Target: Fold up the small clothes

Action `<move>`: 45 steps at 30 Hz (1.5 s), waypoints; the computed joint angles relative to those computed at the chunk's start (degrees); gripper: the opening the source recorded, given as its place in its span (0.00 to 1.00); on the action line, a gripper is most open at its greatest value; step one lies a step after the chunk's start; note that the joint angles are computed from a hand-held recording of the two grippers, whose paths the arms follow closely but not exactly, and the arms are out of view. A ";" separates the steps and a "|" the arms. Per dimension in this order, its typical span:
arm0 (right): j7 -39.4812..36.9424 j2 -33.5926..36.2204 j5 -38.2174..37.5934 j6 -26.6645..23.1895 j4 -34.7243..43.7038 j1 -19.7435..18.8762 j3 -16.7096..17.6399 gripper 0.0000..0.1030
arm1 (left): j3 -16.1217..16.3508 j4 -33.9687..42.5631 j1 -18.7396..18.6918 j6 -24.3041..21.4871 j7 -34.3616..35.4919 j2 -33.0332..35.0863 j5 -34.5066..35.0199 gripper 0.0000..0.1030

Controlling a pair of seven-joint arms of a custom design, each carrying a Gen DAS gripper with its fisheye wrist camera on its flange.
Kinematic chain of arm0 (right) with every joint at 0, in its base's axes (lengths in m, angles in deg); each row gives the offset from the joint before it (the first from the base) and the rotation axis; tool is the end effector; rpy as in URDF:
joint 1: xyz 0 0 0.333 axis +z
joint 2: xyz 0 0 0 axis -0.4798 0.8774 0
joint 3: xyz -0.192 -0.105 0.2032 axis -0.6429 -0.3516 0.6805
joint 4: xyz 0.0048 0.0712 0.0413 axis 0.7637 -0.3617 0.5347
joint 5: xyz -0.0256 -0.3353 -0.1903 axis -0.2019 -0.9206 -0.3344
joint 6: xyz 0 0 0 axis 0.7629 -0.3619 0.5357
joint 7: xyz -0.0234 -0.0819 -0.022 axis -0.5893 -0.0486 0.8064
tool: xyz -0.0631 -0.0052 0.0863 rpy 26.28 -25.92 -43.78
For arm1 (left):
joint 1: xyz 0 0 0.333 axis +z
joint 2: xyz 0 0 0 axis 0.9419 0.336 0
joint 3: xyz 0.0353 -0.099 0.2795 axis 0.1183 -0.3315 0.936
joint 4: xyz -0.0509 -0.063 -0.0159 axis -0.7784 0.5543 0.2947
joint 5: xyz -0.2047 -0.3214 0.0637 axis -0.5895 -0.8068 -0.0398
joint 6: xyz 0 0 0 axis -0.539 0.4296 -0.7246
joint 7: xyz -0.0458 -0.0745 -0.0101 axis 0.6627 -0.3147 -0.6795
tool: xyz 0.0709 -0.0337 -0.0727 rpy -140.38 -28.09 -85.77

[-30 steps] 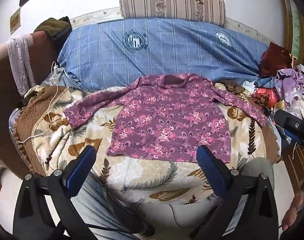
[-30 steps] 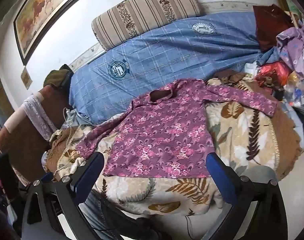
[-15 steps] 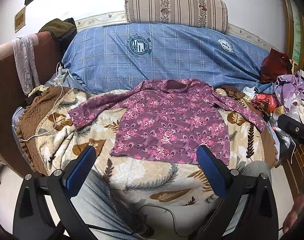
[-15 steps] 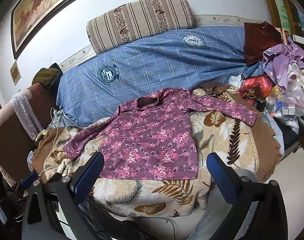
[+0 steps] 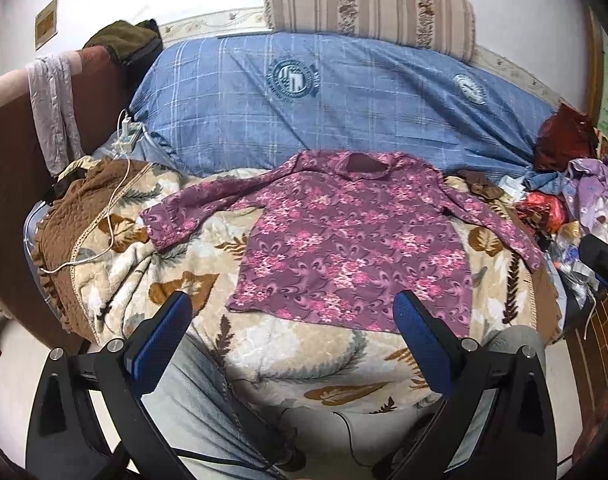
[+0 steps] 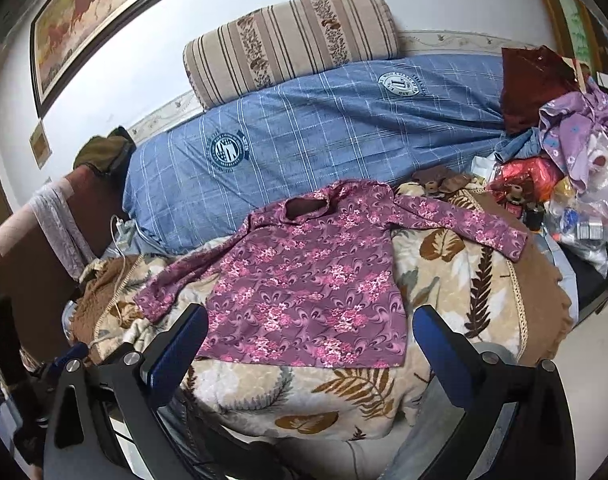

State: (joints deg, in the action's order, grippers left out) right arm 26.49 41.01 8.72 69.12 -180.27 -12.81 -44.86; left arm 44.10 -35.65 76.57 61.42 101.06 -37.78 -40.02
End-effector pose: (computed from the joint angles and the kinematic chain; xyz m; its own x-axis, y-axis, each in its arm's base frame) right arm 0.5464 0.1726 0.6854 0.1894 -0.9421 -0.2767 -0.6126 0.1069 -0.7831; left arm 0.5112 -0.0787 0.6467 0.2718 -0.9620 0.0242 -0.6088 -0.1914 -0.7699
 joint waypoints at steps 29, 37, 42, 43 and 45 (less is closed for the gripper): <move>0.04 16.13 -5.24 -13.82 23.12 -2.44 1.81 0.93 | 5.37 14.01 -2.65 -9.03 5.81 10.98 -1.57 0.99; 0.66 14.07 -5.87 -14.16 20.66 -2.39 1.84 0.93 | 4.97 12.09 -2.81 -8.62 5.73 8.81 -1.39 0.99; 0.44 11.18 -5.12 -13.50 17.23 -2.39 1.79 0.93 | 4.22 9.44 -2.44 -7.66 5.40 5.96 -1.30 0.99; 0.51 10.64 -4.95 -13.23 16.48 -2.38 1.75 0.93 | 4.09 8.78 -2.30 -7.44 5.31 5.29 -1.32 0.99; 0.25 9.20 -3.68 -12.60 14.56 -2.48 1.65 0.93 | 3.86 7.42 -2.01 -6.85 5.21 4.11 -1.68 0.99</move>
State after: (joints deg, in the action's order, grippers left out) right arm 26.73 50.20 5.04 56.52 -165.70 -15.29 -43.21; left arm 47.96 -28.23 74.56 54.57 106.27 -33.67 -41.69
